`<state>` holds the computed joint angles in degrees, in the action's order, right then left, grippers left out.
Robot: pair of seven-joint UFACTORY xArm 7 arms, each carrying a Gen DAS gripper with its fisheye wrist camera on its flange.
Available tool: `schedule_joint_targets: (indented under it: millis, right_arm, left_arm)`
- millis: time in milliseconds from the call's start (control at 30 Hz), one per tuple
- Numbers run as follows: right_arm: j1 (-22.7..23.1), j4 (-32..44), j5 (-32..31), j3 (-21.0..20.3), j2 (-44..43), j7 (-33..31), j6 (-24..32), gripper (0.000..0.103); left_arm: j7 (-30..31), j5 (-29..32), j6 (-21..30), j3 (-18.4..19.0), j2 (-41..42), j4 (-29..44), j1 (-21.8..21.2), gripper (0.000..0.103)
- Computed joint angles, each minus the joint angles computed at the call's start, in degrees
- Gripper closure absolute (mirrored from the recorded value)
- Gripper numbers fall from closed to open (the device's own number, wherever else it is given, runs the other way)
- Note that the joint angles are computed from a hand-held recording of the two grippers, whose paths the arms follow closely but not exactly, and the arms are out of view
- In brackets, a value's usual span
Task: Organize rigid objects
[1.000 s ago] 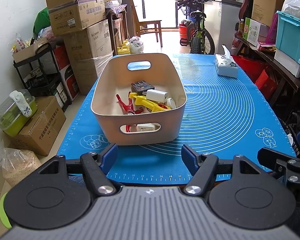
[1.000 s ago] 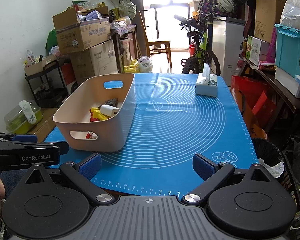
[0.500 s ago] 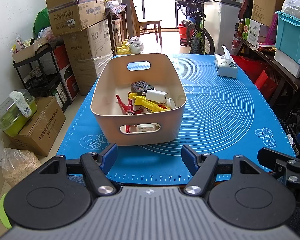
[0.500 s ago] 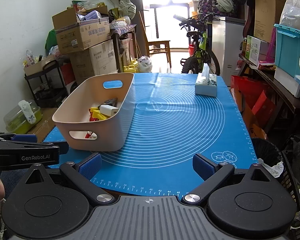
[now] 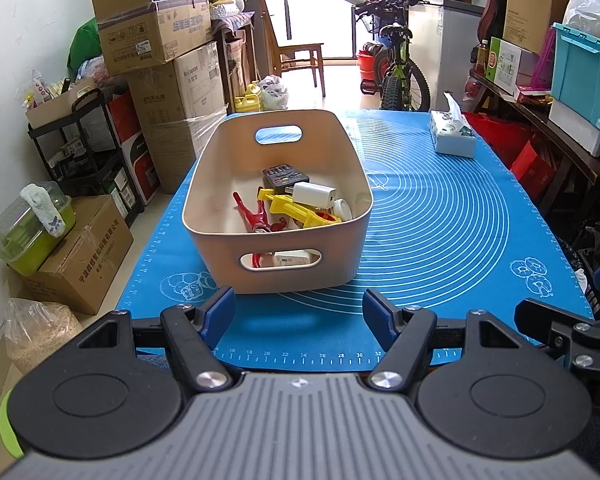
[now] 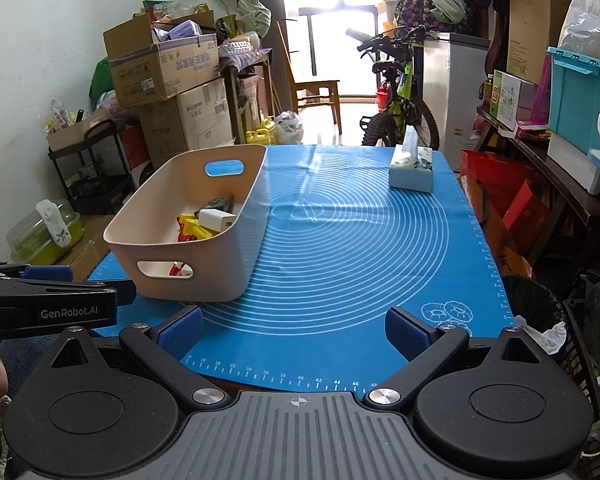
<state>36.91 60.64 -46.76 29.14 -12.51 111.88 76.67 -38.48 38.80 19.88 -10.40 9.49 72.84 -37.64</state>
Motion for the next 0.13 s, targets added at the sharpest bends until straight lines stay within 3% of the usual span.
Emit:
schedule_joint_targets:
  millis: [133]
  right_arm:
    - [0.01, -0.19, 0.11, -0.02, -0.16, 0.05, -0.06, 0.005]
  left_arm:
    - [0.69, -0.7, -0.07, -0.17, -0.05, -0.12, 0.13, 0.032]
